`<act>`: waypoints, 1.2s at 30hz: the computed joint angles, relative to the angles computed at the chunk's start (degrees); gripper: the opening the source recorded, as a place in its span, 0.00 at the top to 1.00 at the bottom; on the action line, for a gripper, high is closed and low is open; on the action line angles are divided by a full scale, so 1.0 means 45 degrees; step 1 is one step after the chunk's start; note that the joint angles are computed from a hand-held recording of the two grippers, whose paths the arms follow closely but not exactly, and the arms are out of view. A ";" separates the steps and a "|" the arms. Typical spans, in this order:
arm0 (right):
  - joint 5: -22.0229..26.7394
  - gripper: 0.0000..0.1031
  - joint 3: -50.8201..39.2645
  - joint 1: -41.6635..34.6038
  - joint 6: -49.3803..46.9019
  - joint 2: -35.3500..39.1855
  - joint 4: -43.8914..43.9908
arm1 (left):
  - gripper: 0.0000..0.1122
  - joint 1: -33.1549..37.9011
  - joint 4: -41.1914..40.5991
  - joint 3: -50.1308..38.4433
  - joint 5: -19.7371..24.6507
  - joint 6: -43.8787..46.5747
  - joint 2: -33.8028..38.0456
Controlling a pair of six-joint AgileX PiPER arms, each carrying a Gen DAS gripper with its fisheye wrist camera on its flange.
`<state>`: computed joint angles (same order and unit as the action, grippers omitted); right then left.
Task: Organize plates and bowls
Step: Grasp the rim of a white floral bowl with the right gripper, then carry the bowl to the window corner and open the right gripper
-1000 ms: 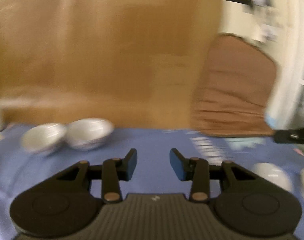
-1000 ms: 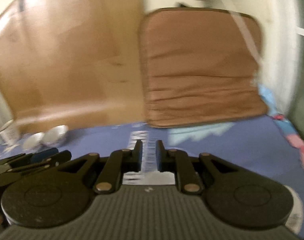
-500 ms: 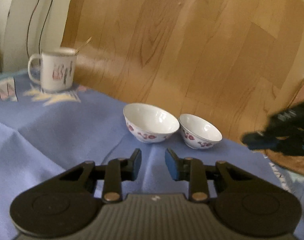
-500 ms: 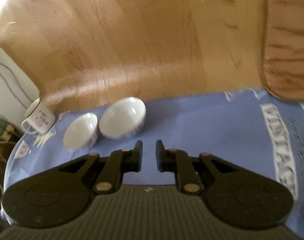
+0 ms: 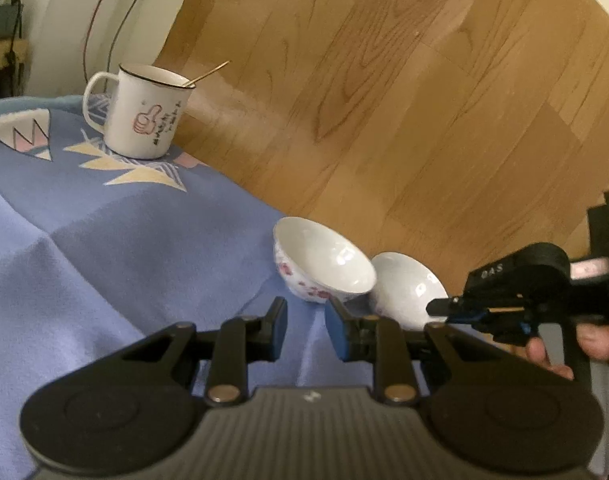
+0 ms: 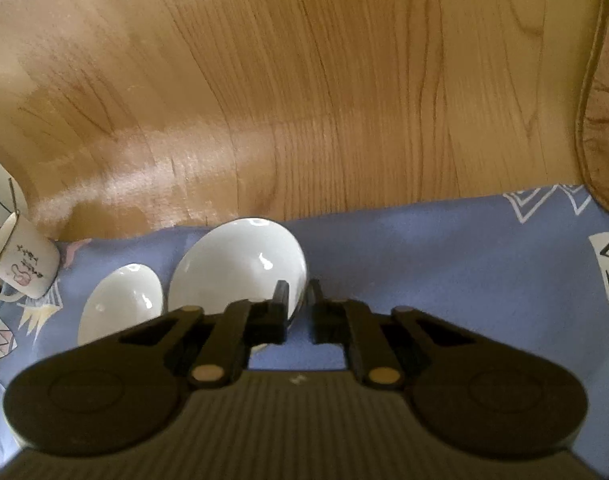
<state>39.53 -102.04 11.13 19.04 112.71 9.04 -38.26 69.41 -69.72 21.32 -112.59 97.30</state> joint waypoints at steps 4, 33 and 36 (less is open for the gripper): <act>-0.0033 0.93 0.1664 -0.0484 -0.1551 -0.1520 0.1272 | 0.75 0.0100 0.0591 0.0183 -0.0906 -0.0375 -0.0053; 0.2581 0.98 1.1142 -1.1223 -1.4741 -1.0342 0.9492 | 0.92 -0.4705 -1.2576 -1.0971 0.3037 1.4099 0.5709; 0.3391 0.97 1.1447 -1.2856 -1.6227 -0.9998 1.0296 | 0.92 -0.4749 -1.2294 -1.1332 0.3392 1.3844 0.5909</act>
